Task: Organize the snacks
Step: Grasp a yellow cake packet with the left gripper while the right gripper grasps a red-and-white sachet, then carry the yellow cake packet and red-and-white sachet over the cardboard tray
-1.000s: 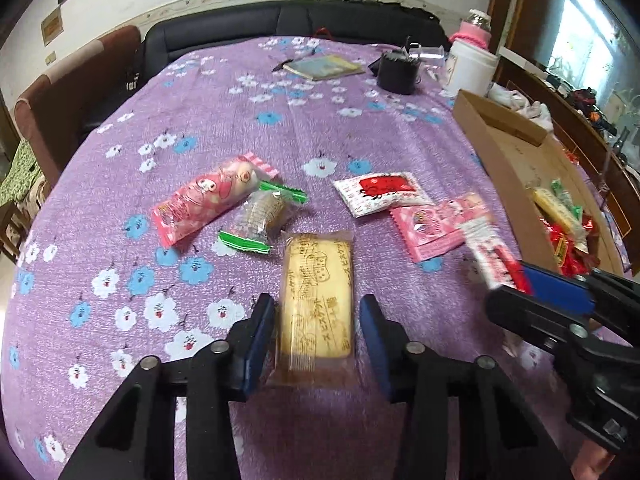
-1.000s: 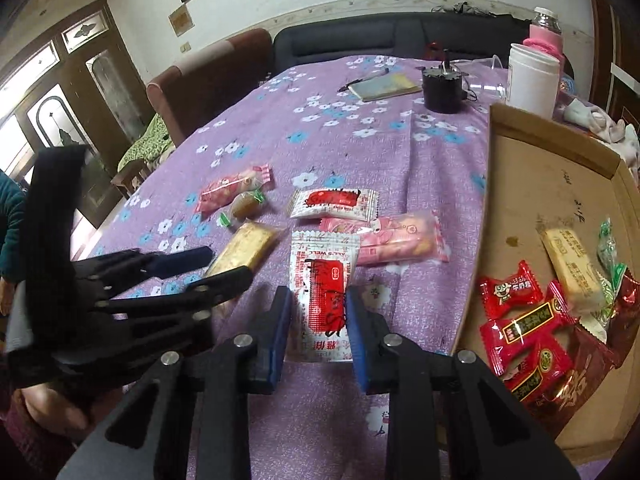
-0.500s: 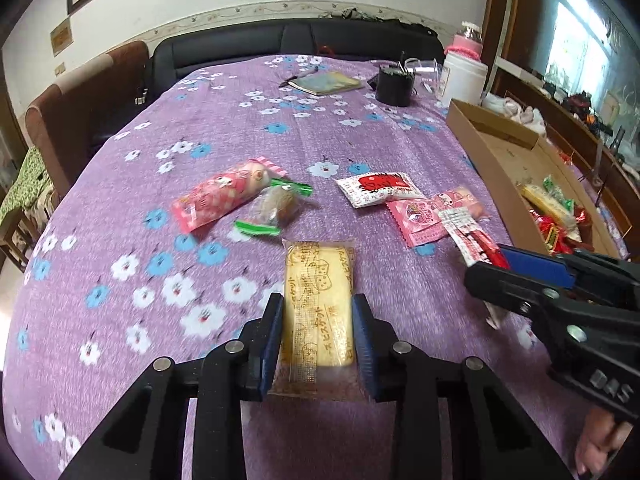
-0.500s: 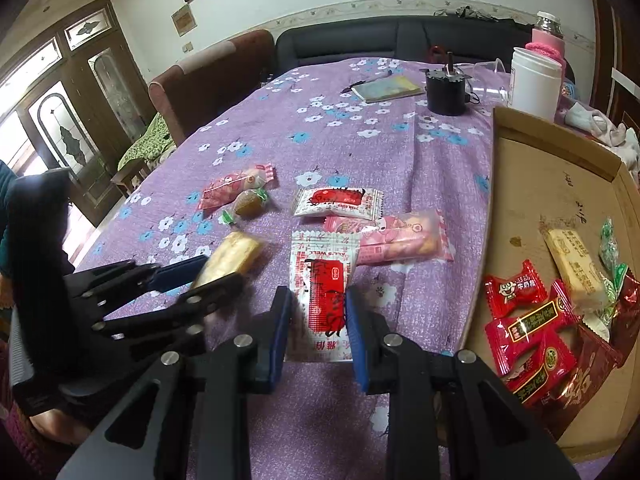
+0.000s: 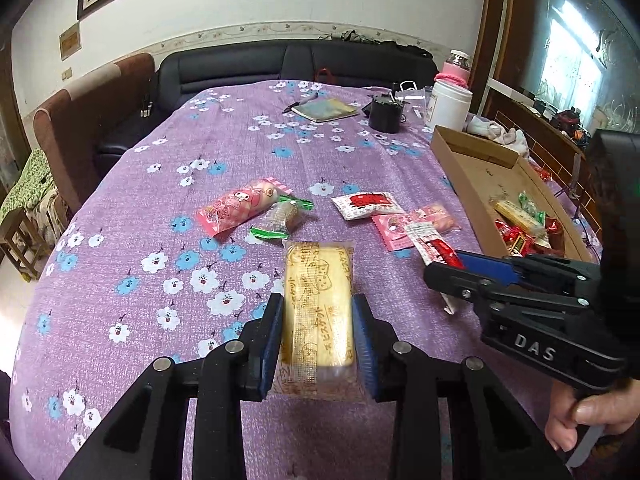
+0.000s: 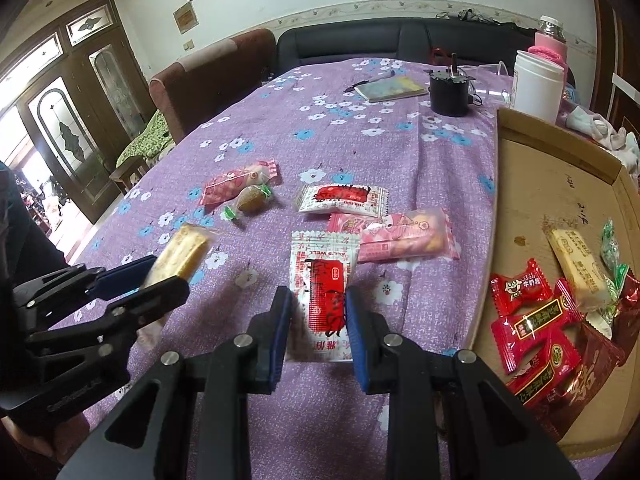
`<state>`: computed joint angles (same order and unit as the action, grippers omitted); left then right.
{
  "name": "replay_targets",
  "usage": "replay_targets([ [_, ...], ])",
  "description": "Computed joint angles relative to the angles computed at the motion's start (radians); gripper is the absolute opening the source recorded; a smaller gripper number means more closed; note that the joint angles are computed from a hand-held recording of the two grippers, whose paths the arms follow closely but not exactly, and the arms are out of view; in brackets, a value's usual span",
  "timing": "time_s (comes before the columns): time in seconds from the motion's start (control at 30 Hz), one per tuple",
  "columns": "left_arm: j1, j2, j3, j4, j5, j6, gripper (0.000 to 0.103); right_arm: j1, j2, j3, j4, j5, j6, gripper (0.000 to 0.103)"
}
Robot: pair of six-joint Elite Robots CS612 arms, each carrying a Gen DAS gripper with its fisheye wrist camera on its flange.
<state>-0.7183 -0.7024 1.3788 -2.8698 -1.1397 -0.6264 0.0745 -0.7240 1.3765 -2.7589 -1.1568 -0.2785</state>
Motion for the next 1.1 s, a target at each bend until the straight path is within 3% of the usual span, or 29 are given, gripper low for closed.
replay_targets([
  [0.43,-0.027,-0.017,0.008,-0.01,0.041,0.033,0.035,-0.007,-0.012,0.017,-0.033,0.022,0.017,0.026],
  [1.1,-0.032,-0.008,-0.017,-0.002,0.045,0.038,0.035,-0.024,-0.023,0.026,-0.07,0.058,0.064,0.026],
])
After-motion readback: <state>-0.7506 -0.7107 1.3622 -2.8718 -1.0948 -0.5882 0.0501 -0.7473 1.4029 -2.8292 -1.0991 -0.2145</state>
